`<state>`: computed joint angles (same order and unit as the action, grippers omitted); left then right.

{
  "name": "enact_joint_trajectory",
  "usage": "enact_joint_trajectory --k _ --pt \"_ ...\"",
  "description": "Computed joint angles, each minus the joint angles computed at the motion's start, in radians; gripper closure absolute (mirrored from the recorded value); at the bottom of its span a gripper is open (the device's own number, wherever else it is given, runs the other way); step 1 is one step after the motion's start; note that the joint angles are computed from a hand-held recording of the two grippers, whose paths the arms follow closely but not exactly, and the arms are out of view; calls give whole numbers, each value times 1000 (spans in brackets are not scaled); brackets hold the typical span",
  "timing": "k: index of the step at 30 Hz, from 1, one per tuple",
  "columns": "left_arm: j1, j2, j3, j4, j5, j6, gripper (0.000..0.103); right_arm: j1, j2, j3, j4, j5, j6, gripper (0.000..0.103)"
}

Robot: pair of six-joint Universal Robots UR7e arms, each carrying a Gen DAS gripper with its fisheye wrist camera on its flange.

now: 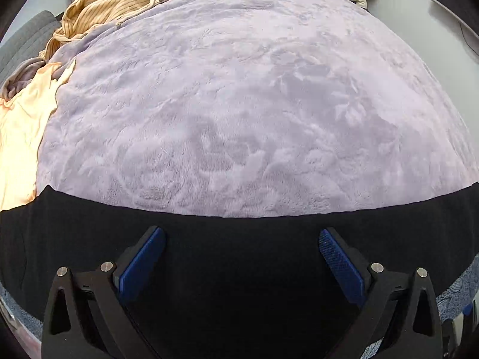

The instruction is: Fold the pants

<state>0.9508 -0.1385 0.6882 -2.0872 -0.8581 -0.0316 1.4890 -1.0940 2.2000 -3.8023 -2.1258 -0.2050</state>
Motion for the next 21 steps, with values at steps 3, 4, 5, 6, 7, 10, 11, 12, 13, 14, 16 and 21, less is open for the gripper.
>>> enact_joint_trajectory --k 3,4,5,6,7,10,11,12,13,14,16,21 --pt "-5 -101 202 -76 3 -14 0 -10 18 -12 -26 7 -14 0" --pt "-11 -145 299 -134 6 -14 0 -9 24 -14 -36 6 -21 0" --pt "-19 -185 394 -209 18 1 0 -7 33 -19 -47 2 -32 0" --pt "-27 -222 477 -267 26 18 0 -12 28 -12 -53 5 -47 0" --pt "-34 -249 541 -319 33 28 0 -12 33 -15 -58 0 -63 0" --pt "-29 -258 569 -368 43 46 0 -9 47 -30 -60 -14 -106 0" --pt "-21 -247 541 -345 40 41 0 -12 49 -40 -57 -9 -107 0" --pt "-21 -241 531 -328 43 29 0 -15 48 -49 -47 -5 -99 0" --pt "-20 -230 515 -317 49 21 0 -17 44 -63 -25 -5 -86 0" --pt "-18 -220 498 -312 55 16 0 -17 40 -78 -5 -3 -75 0" --pt "-21 -210 489 -312 71 7 0 -12 39 -109 37 -18 -76 2" --pt "-26 -222 533 -371 72 24 0 10 54 -166 134 -79 -88 50"
